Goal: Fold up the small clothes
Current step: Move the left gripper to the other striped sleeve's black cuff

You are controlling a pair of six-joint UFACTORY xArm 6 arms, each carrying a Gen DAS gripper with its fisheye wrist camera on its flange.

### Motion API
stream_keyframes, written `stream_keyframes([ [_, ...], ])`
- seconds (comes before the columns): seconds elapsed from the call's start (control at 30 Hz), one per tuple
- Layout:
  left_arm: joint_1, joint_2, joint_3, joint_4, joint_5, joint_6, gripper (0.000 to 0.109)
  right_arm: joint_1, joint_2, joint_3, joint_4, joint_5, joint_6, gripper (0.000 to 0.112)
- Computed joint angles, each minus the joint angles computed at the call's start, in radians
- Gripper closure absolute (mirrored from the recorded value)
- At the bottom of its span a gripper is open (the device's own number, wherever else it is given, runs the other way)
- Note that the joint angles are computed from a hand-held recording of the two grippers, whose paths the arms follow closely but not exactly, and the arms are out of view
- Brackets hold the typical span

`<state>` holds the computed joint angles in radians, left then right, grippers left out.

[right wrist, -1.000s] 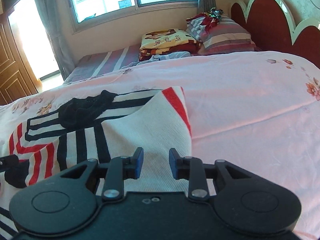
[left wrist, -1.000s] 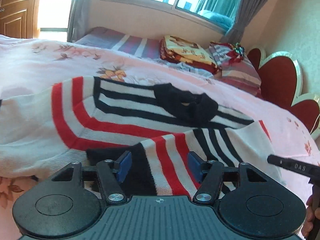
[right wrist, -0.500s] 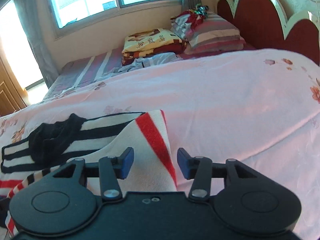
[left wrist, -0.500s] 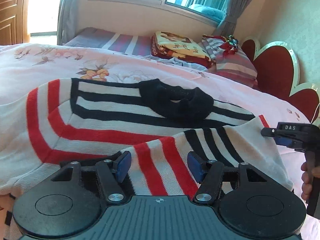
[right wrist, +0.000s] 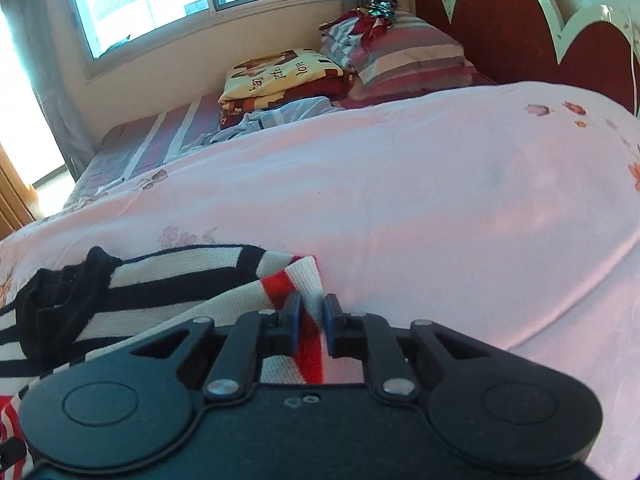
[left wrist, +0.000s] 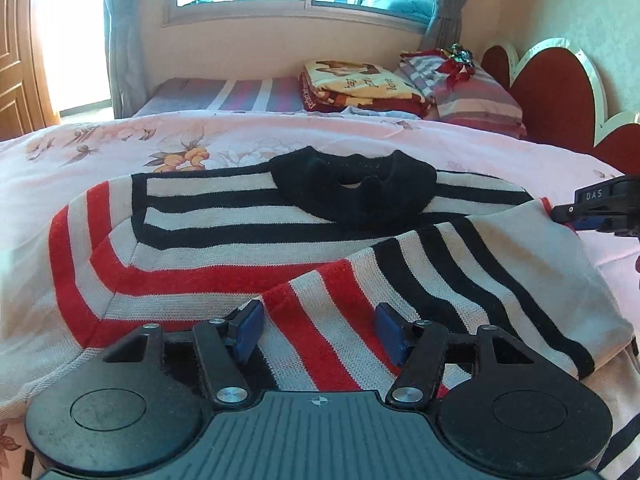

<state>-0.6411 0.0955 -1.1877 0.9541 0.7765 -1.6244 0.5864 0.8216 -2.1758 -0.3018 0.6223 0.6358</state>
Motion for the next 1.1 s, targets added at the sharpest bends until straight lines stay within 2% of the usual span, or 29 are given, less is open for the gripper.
stream_keyframes([
  [0.07,-0.018,-0.038,0.024,0.018,0.017,-0.06,0.047,0.008,-0.072,0.089,-0.068,-0.047,0.047,0.088],
  [0.2,-0.055,-0.094,0.088,-0.01,0.087,-0.1,0.047,0.045,-0.25,0.352,-0.026,-0.173,-0.006,0.089],
  [0.3,-0.061,-0.114,0.142,0.036,0.069,-0.128,0.047,0.084,-0.316,0.476,-0.103,-0.206,-0.003,0.09],
  [0.37,-0.066,-0.109,0.121,-0.004,0.094,-0.079,0.047,0.104,-0.302,0.482,-0.124,-0.155,-0.017,0.091],
  [0.4,-0.066,-0.118,0.115,-0.033,0.102,-0.074,0.047,0.108,-0.312,0.497,-0.182,-0.167,0.028,0.091],
  [0.43,-0.067,-0.133,0.117,-0.044,0.106,-0.087,0.047,0.117,-0.312,0.483,-0.202,-0.137,0.032,0.09],
  [0.47,-0.074,-0.152,0.126,-0.043,0.114,-0.107,0.047,0.125,-0.316,0.473,-0.188,-0.122,0.019,0.087],
  [0.53,-0.094,-0.185,0.139,-0.054,0.158,-0.122,0.046,0.134,-0.349,0.507,-0.113,-0.172,-0.008,0.086],
  [0.57,-0.103,-0.2,0.145,-0.072,0.183,-0.119,0.043,0.14,-0.361,0.52,-0.073,-0.184,-0.018,0.083],
  [0.63,-0.122,-0.244,0.172,-0.106,0.24,-0.127,0.022,0.155,-0.379,0.544,0.009,-0.208,-0.058,0.082],
  [0.93,-0.25,-0.518,0.354,-0.167,0.551,-0.268,0.021,0.261,-0.373,0.539,0.131,-0.217,-0.15,0.074],
  [1.0,-0.267,-0.592,0.408,-0.191,0.602,-0.308,0.021,0.282,-0.366,0.524,0.146,-0.223,-0.168,0.068],
  [1.1,-0.279,-0.727,0.518,-0.205,0.634,-0.399,0.021,0.316,-0.344,0.485,0.094,-0.22,-0.136,0.066],
])
